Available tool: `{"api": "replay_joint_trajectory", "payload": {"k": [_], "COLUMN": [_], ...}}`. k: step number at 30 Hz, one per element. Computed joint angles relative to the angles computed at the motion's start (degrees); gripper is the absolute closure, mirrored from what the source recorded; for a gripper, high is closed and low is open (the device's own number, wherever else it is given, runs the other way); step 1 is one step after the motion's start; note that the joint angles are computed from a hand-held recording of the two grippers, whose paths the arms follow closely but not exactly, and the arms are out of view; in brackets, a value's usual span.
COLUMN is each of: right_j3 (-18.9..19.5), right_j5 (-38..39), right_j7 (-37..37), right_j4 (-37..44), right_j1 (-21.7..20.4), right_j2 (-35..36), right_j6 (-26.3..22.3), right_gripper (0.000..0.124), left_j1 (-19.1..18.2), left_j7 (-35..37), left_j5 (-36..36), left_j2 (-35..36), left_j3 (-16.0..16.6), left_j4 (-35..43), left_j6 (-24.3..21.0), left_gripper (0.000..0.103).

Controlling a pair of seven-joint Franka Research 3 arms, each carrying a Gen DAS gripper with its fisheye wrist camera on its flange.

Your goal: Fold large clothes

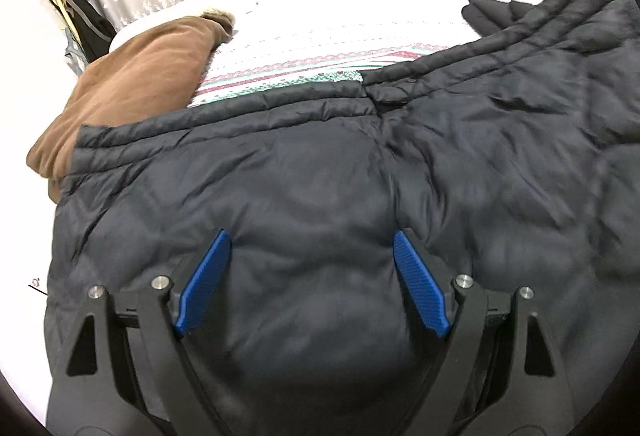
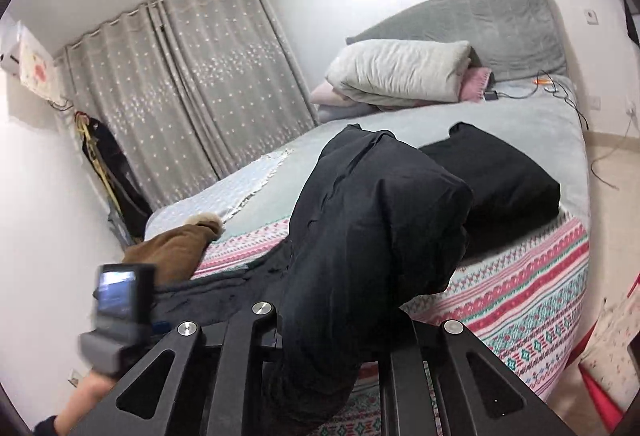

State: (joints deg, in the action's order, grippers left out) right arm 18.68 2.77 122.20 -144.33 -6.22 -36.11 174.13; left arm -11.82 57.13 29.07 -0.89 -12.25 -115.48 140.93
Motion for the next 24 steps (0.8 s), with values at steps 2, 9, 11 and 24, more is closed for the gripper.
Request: {"api": "replay_joint_trajectory", "payload": {"k": [2,9,11,24], "right_j3": [-0.58,1.25,0.85,0.05], "right_j5": [-0.14,-1.03,-0.80,0.07], "right_j7": [-0.91,-1.17,-1.45,-1.74], "right_j4": [-0.30,-0.87,-0.83,0.95], "right_j1": [0.87,-0.26,0.21,1.16], "right_j2": [-0.58,-0.66,-0.31,2.25], "right_j6": [-0.13,0.66,0.90,1.55], "right_gripper": [0.110,0.110,0.110,0.110], "left_j1": [-0.62,-2.16,-2.70,-6.67], "left_j7": [-3.24,-4.43,-5.00,0.01], "left_j5": [5.33,8.17,9.55,15.09], "left_j2": [2.65,8.14,9.88,16.98], "left_j3": [-0.57,0.47,0.97,2.94], "left_j4": [2.72,9.51,12.05,20.53], "left_j6": [-2.94,-6.97,-8.14,-14.28], "left_gripper": [0.018,0.018,0.018,0.019]}}
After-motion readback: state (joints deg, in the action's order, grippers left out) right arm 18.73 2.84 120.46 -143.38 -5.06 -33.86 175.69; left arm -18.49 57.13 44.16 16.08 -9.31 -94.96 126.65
